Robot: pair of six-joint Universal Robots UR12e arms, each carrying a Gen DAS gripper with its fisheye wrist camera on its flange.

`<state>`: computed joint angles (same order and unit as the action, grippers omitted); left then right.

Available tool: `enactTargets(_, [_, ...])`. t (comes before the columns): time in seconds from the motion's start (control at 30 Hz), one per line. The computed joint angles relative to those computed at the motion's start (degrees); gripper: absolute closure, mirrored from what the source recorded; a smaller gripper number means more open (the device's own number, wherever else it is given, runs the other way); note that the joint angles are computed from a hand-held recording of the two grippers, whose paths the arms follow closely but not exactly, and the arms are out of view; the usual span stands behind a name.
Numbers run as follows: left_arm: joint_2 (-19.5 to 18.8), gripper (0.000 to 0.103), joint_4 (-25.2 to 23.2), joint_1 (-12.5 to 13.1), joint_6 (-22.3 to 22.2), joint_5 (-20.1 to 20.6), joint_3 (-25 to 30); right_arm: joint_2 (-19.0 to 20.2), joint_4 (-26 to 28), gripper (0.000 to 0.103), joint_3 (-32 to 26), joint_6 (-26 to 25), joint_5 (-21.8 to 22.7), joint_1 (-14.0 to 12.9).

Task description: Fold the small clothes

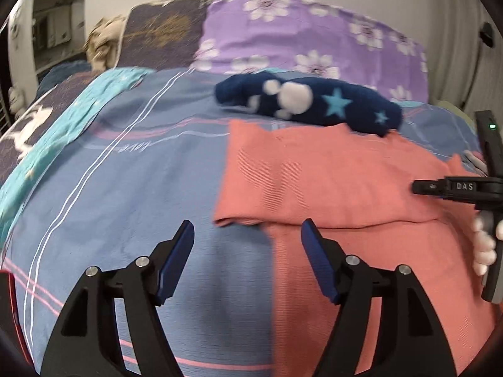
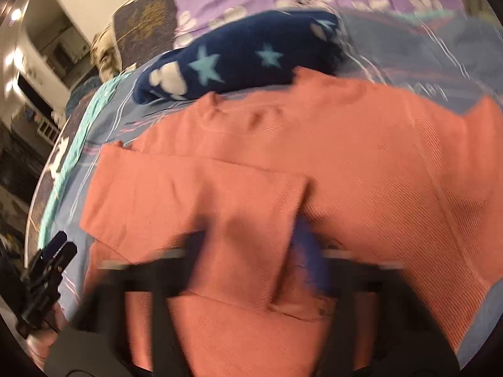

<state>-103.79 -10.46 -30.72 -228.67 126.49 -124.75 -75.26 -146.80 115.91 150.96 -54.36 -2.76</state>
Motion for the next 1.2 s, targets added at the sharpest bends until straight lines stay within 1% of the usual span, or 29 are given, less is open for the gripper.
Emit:
enactTargets(0.03, [0.19,0.032,-0.47,0.33,-0.51,-0.15,-0.26,-0.58,-0.91,0.098,0.29,1.17,2.7,-0.58])
enactTargets(0.1, [0.25,0.032,-1.22,0.88,-1.2,-0.78,-0.54,-2.23,-8.15,0.098,1.95,4.36,5.49,-2.06])
enactTargets(0.13, [0.13,0.032,-1.09,1.09,-1.15,-1.25,-0.56,-2.78,-10.67,0.098,2.47,5.39,6.32,-2.75])
enactTargets(0.17, [0.05,0.032,-1.03,1.28,-1.03,-1.82,-0.55,-3.36,-13.96,0.098,2.99,7.0,6.32,-3.53])
enactTargets(0.2, [-0.13,0.032,-0.8,1.36,-0.67,-2.52,-0.5,-3.75,-16.85,0.098,3.28,8.18,5.08,-4.16])
enactTargets(0.27, [-0.43,0.032,-0.32,1.36,0.05,-3.19,-0.37,-3.57,-19.24,0.098,2.94,8.54,2.41,-4.9])
enactTargets(0.3, [-0.68,0.032,-0.28,1.44,0.36,-3.5,-0.12,-2.99,-18.86,0.095,2.25,8.3,1.16,-5.07])
enactTargets(0.33, [-0.85,0.032,-0.37,1.5,0.44,-3.68,0.08,-2.03,-16.09,0.091,1.07,7.36,0.13,-5.31])
enactTargets(0.37, [-1.04,0.032,-0.63,1.64,0.39,-3.95,0.36,-0.9,-11.06,0.09,-0.46,5.99,-0.49,-5.51])
enactTargets(0.4, [-1.14,0.032,-0.87,1.73,0.29,-4.11,0.54,-0.24,-7.78,0.086,-1.35,5.39,-1.01,-5.65])
enactTargets(0.43, [-1.27,0.032,-0.9,1.8,0.32,-4.23,0.65,0.72,-5.15,0.086,-2.12,5.84,-2.57,-5.68])
enactTargets(0.5, [-1.33,0.032,-1.37,1.93,0.22,-4.55,0.79,1.85,-4.79,0.084,-2.18,7.88,-4.83,-5.91])
enactTargets(0.53, [-1.27,0.032,-1.24,1.96,0.05,-4.57,0.67,1.92,-5.24,0.08,-1.76,8.25,-4.55,-6.23])
enactTargets(0.57, [-1.18,0.032,-1.16,1.94,-0.19,-4.5,0.58,1.88,-5.96,0.078,-1.2,8.51,-4.12,-6.62])
enactTargets(0.67, [-0.95,0.032,-1.32,1.93,-0.52,-3.94,0.35,0.65,-8.82,0.078,0.69,7.68,-3.64,-7.48])
enactTargets(0.73, [-0.78,0.034,-1.71,1.93,-1.23,-3.4,0.22,-0.48,-11.49,0.078,2.26,6.05,-1.99,-7.97])
enactTargets(0.77, [-0.68,0.039,-1.95,1.91,-1.64,-3.09,0.16,-1.1,-11.62,0.078,2.89,4.56,0.08,-8.43])
enactTargets(0.8, [-0.49,0.045,-2.81,1.79,-2.48,-2.31,0.18,-1.71,-10.61,0.078,3.35,2.53,2.65,-8.87])
enactTargets(0.83, [-0.31,0.048,-3.73,1.6,-3.3,-1.38,0.26,-1.97,-8.91,0.078,3.32,0.69,4.58,-9.02])
enactTargets(0.87, [-0.08,0.055,-4.67,1.3,-4.27,-0.2,0.36,-2.19,-6.7,0.078,3.33,-1.48,6.32,-9.12])
enactTargets(0.9, [0.31,0.059,-4.35,0.89,-5.18,0.78,0.26,-2.4,-4.32,0.077,3.3,-3.52,6.74,-9.1])
enactTargets(0.93, [0.64,0.06,-1.88,0.66,-5.46,0.48,-0.07,-2.2,-3.4,0.074,3.22,-4.51,4.77,-8.53])
enactTargets(0.97, [0.75,0.062,0.96,0.62,-4.93,-0.38,-0.3,-1.53,-4.67,0.072,3.23,-3.8,0.39,-7.49])
enactTargets(1.0, [0.57,0.062,4.4,0.31,-2.99,-1.22,-0.01,-0.68,-5.59,0.073,3.13,-3.16,-2.59,-6.72])
enactTargets(1.03, [0.0,0.062,5.91,-0.16,0.3,-1.25,1.16,0.33,-8.66,0.075,3.76,-2.52,-3.17,-6.42])
enactTargets(1.07, [-0.85,0.062,6.77,-0.55,3.62,-1.1,2.52,0.61,-12.24,0.075,4.72,-1.97,-2.39,-6.56])
enactTargets(1.13, [-2.7,0.062,7.52,-0.78,8.35,-1.78,5.0,0.08,-13.96,0.073,5.24,-2.21,-4.71,-5.81])
enactTargets(1.17, [-3.7,0.06,7.65,-0.5,9.97,-3.18,6.19,-0.13,-13.81,0.072,5.3,-2.27,-5.04,-5.72])
enactTargets(1.2, [-4.98,0.06,6.93,0.22,10.71,-5.62,7.59,-0.29,-13.62,0.071,5.42,-2.47,-4.9,-5.85])
